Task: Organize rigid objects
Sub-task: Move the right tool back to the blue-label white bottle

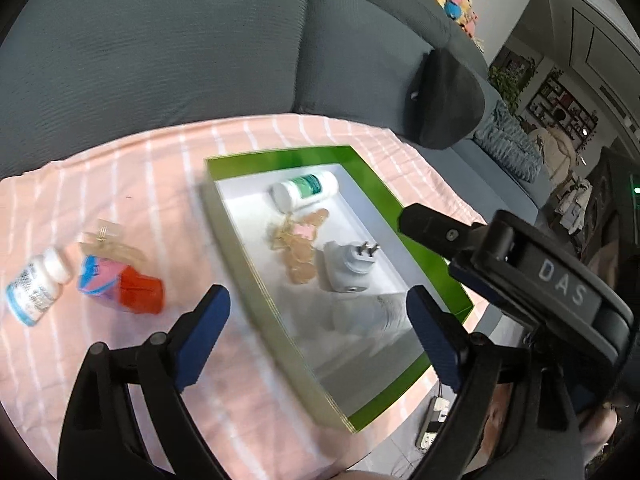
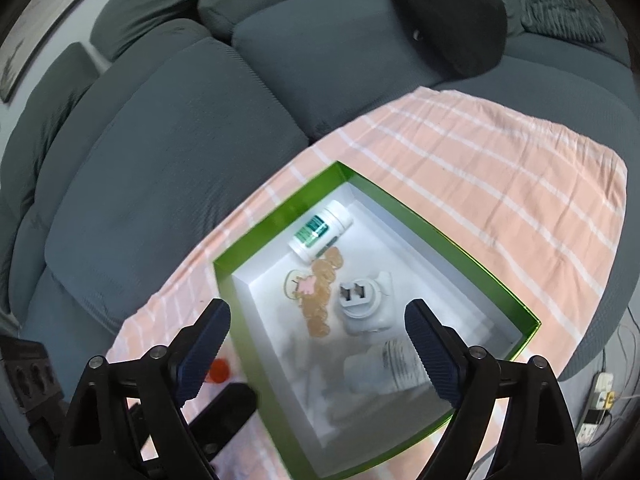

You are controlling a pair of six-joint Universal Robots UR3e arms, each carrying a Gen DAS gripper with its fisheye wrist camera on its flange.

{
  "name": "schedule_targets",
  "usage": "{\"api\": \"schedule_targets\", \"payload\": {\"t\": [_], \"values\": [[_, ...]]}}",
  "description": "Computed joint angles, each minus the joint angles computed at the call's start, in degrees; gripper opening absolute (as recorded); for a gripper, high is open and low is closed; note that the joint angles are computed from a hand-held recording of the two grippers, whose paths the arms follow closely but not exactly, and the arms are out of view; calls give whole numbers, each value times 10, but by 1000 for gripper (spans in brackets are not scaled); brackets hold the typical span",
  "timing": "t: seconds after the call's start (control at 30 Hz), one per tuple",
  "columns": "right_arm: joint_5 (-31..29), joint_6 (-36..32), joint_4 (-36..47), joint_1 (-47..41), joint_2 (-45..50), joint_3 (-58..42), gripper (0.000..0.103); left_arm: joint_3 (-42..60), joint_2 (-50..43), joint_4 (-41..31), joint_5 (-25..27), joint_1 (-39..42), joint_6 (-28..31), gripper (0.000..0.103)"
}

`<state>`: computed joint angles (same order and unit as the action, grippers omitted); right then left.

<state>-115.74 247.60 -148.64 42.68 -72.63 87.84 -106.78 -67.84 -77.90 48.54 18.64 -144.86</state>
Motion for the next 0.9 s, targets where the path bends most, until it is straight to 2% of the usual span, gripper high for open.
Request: {"api": "schedule_targets", "payload": {"t": [0.2, 0.23, 0.27, 0.3, 0.53, 0.63, 0.83, 0.9], "values": [[-26, -6, 35, 20, 17, -46, 91, 8, 49, -105, -26, 97, 80, 92], [-33, -4, 46, 24, 20, -56, 93, 11, 57, -123, -30, 113, 96, 93], [-40, -2, 56, 28, 24, -65, 100, 12, 66, -144, -36, 132, 117, 98], [-52, 1, 65, 34, 28, -76, 103, 14, 77, -167, -42, 153, 142, 101], [-83, -10, 101, 59, 57, -139, 103, 5, 126, -253, -50, 282, 270, 101], [-84, -22, 112, 64, 77, -173, 103, -24, 140, -227, -48, 328, 281, 101], [-78, -49, 162, 75, 142, -287, 103, -71, 116, -125, -29, 374, 226, 101], [-72, -63, 185, 77, 170, -334, 103, -65, 100, -119, -28, 388, 214, 101]]}}
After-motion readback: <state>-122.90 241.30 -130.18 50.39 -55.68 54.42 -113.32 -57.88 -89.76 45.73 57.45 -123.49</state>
